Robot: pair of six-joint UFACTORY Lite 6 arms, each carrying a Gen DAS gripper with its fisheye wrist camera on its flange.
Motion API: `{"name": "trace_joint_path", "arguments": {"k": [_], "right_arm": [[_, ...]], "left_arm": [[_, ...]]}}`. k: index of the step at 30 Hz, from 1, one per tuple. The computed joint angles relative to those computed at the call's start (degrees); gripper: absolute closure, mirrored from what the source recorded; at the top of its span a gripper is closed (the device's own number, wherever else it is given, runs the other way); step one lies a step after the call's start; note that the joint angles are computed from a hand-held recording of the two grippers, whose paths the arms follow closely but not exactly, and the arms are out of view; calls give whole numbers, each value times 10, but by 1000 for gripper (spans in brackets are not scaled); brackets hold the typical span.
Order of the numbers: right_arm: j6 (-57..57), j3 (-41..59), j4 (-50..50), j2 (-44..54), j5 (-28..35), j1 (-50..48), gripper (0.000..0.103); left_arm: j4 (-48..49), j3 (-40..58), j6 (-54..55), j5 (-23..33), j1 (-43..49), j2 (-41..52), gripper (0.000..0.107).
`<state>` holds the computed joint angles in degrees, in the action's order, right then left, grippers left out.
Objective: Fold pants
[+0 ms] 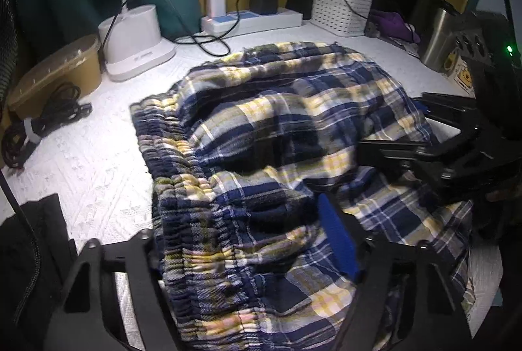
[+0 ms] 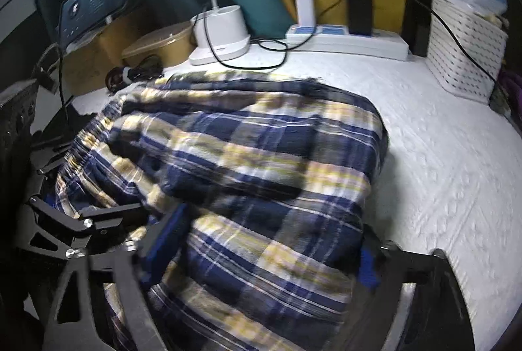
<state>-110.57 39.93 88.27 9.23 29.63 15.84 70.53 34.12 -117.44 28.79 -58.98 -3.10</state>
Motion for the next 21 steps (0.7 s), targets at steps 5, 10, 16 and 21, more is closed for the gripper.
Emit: {"name": "trace_joint_path", "arguments": {"k": [5,10,16,21], "right_arm": [[-23,-17,18,-20,-4,10,68],[-53,-43,51,-47,-9,11,75],[-46,-88,48,-127,0,5,80],[9,-120,0,-213,4,-1,80]], "left_arm": [[20,1,-27,14,-23,-1,71],[9,4,-30,34,-43,-11,75],[-22,-2,-10,79,-82,-55,78],[-49,2,3,138,-131,-93,79]]}}
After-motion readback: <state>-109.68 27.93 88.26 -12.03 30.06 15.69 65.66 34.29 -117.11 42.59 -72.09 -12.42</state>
